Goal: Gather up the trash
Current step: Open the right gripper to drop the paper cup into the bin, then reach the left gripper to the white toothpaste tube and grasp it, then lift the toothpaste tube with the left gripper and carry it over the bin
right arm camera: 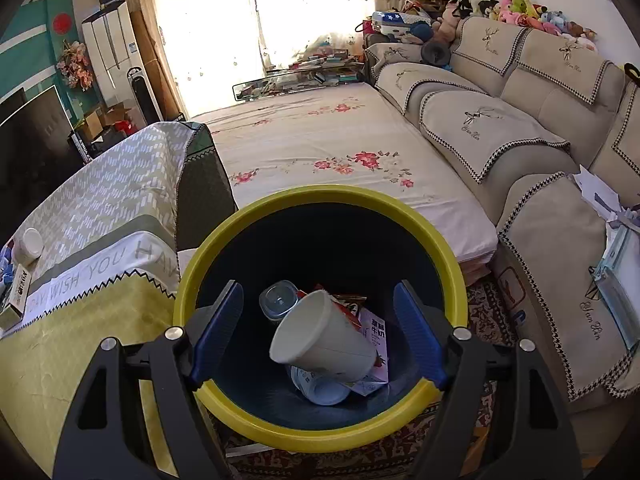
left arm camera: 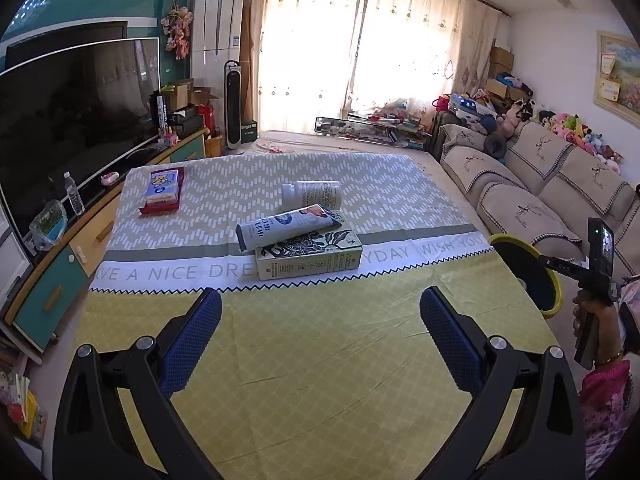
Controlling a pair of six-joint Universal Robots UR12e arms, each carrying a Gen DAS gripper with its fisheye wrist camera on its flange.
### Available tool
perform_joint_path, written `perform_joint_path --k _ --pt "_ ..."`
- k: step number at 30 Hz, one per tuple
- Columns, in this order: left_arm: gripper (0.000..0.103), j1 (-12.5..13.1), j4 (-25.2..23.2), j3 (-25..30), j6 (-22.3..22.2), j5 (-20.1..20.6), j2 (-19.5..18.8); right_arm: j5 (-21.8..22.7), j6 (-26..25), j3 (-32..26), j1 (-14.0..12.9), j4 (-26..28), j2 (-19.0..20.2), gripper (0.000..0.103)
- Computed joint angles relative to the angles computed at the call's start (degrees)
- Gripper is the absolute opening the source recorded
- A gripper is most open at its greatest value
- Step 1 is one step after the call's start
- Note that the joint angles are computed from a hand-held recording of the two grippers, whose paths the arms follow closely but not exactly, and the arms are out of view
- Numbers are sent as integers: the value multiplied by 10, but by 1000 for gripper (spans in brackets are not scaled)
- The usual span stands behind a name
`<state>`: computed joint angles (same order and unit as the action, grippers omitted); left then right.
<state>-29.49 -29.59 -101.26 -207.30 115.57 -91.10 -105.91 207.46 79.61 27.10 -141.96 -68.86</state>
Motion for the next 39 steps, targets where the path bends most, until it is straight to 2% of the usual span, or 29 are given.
perform_joint_path --k 6,12,17,20,22,24,28,30,35,39 --pt "98 20 -7 7 17 -21 -11 8 -1 -3 3 -2 1 73" --pt "98 52 -9 14 37 -47 -22 9 -16 -17 10 1 7 73" --pt "98 73 1 31 102 -54 -41 13 -27 -25 14 5 11 73" --pt "98 86 13 42 153 -69 -56 17 -31 -30 15 9 13 73" --pt "97 95 12 49 176 -93 -64 18 -34 -33 17 12 15 73" --pt "92 104 8 55 189 -120 -72 19 -36 -36 17 15 16 73" --pt "70 117 -12 63 196 -164 -82 21 -37 -39 18 19 18 73" --pt "68 116 -20 65 195 -162 -85 22 -38 -39 18 21 18 73" --pt "46 115 -23 66 199 -169 -89 25 -39 -39 17 20 18 73" --pt "35 110 -26 65 208 -157 -90 30 -39 -37 17 17 17 73"
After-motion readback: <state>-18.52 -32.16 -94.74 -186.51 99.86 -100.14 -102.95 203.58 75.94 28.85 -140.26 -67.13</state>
